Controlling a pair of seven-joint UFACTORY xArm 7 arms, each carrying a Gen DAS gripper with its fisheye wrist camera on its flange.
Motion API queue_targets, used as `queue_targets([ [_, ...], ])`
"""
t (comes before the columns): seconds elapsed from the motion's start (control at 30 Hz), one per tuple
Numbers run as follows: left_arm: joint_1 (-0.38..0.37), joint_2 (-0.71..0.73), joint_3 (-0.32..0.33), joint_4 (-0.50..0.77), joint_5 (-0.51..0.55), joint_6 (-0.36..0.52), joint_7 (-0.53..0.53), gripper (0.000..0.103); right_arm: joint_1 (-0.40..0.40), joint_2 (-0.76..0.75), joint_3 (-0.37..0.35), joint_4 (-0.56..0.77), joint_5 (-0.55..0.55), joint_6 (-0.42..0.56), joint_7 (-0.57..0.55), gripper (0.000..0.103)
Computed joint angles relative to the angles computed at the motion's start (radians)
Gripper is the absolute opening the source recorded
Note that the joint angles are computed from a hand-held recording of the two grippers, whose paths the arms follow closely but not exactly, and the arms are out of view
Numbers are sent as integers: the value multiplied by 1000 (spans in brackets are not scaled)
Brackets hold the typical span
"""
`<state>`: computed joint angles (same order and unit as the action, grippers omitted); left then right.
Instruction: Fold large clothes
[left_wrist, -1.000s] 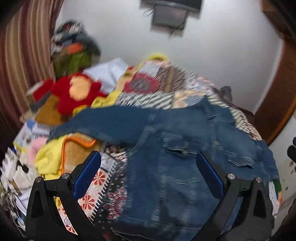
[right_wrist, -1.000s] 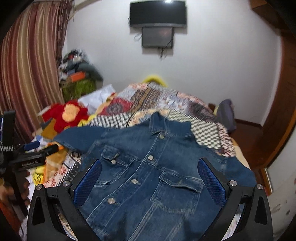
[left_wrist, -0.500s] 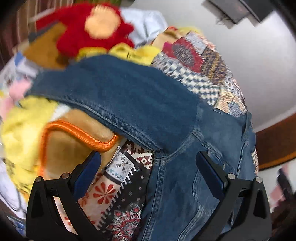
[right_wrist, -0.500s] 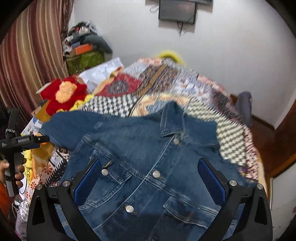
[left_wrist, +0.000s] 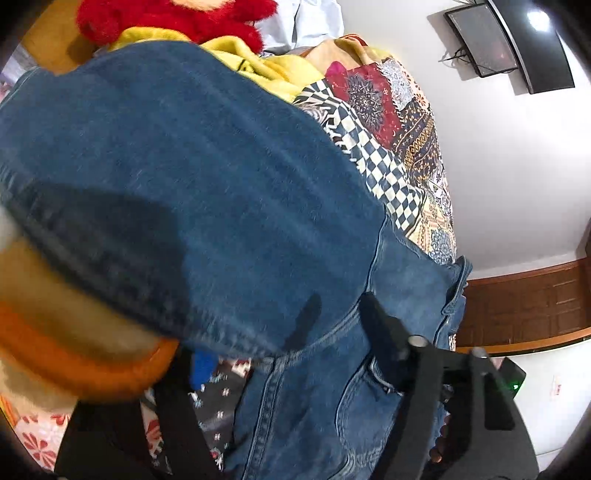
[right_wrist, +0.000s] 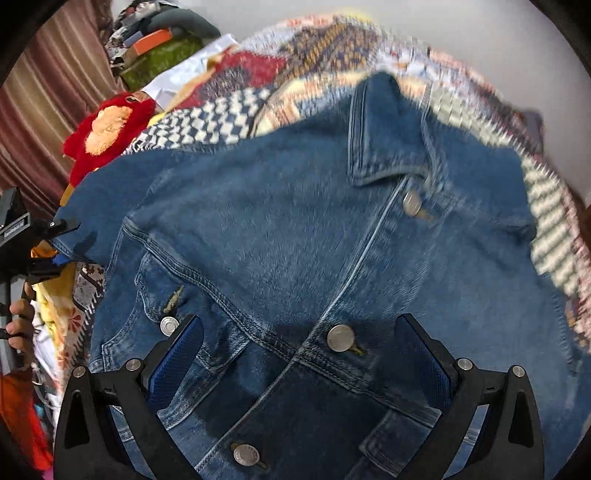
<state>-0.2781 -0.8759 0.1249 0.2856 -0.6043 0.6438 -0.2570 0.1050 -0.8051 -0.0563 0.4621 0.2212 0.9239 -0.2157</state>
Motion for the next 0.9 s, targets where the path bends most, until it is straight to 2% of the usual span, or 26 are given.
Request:
queue_targets([
  [0.07,30,33,-42,27,54,-6,-20,54,12,40,-40,14,45,30,-8,103],
  [0.13,79,71,-119,63,156,-10,-62,47,7,46,-46,11,65,33,-13,103],
  [0.2,165,96,-249,109,332,3,-143,39,5,46,-49,13,71,38,-32,102],
  [0.23,197,101,-301,126,409,9,-180,39,3,44,-47,15,72,42,-39,102],
  [0.33,256,98,-398,157,567,26,-275,34,-6,41,-37,19,59,59,-53,96],
  [0.4,263,94,-415,171,621,35,-320,19,-14,33,-34,20,43,78,-64,94],
  [0.57,220,55,-414,202,719,42,-374,16,-38,-17,-43,16,29,128,-72,91],
  [0.7,157,45,-451,258,789,28,-370,12,-65,-77,-63,32,18,172,-84,91],
  [0.77,120,67,-469,291,801,24,-362,12,-79,-109,-63,42,6,185,-87,91],
  [0.9,26,150,-468,341,758,21,-348,12,-102,-176,-83,74,-9,229,-94,91],
])
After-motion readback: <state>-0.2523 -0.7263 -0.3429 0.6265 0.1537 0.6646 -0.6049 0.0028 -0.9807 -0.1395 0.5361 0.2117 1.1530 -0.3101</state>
